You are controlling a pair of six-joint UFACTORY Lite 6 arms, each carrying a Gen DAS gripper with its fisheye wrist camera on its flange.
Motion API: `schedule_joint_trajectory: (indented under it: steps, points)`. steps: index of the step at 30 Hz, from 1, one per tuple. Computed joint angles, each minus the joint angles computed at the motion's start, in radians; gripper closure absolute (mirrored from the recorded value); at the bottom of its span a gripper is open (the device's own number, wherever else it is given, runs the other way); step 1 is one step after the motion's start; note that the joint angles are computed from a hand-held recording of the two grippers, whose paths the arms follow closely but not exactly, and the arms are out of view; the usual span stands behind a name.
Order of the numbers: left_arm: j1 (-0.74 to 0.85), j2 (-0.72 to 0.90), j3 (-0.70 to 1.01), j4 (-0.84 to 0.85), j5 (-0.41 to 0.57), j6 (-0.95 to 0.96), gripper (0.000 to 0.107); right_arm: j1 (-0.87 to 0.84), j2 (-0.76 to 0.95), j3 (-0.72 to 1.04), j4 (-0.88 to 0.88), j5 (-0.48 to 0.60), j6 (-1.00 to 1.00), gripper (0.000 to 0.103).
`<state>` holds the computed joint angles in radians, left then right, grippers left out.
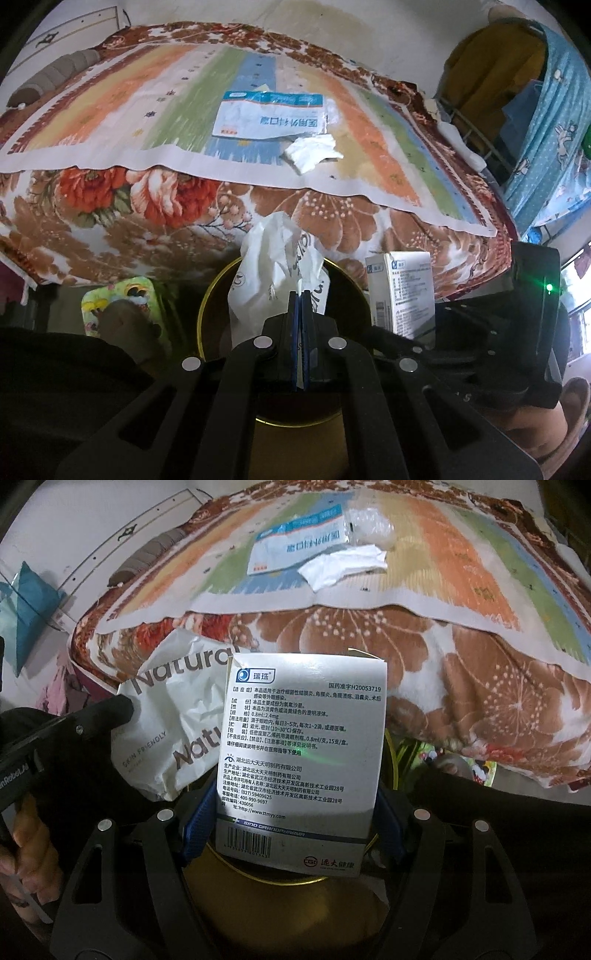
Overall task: Collect trash
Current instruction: 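Open both tools to drop the box and wrapper into the bin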
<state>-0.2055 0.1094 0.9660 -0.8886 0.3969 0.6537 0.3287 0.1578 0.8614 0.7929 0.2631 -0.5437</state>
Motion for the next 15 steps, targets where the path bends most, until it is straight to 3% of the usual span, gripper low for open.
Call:
schedule_joint_trajectory:
  steps: [2,5,7,15]
  points:
    - [0.006,0.001,-0.001,-0.011,-0.004,-0.001,0.103,0.003,0.016,0.010,-0.019,0.010,0.015,0.033]
    - [0.027,0.018,0.009,-0.055,0.019,0.024,0.069,0.004,0.030,0.017,-0.034,0.012,0.034,0.028]
    - [0.032,0.016,0.008,-0.063,0.015,0.022,0.064,0.003,0.029,0.019,-0.018,0.011,0.016,0.021]
    - [0.050,0.017,0.019,-0.071,0.007,0.001,0.047,-0.018,0.019,0.019,0.049,0.011,-0.039,0.019]
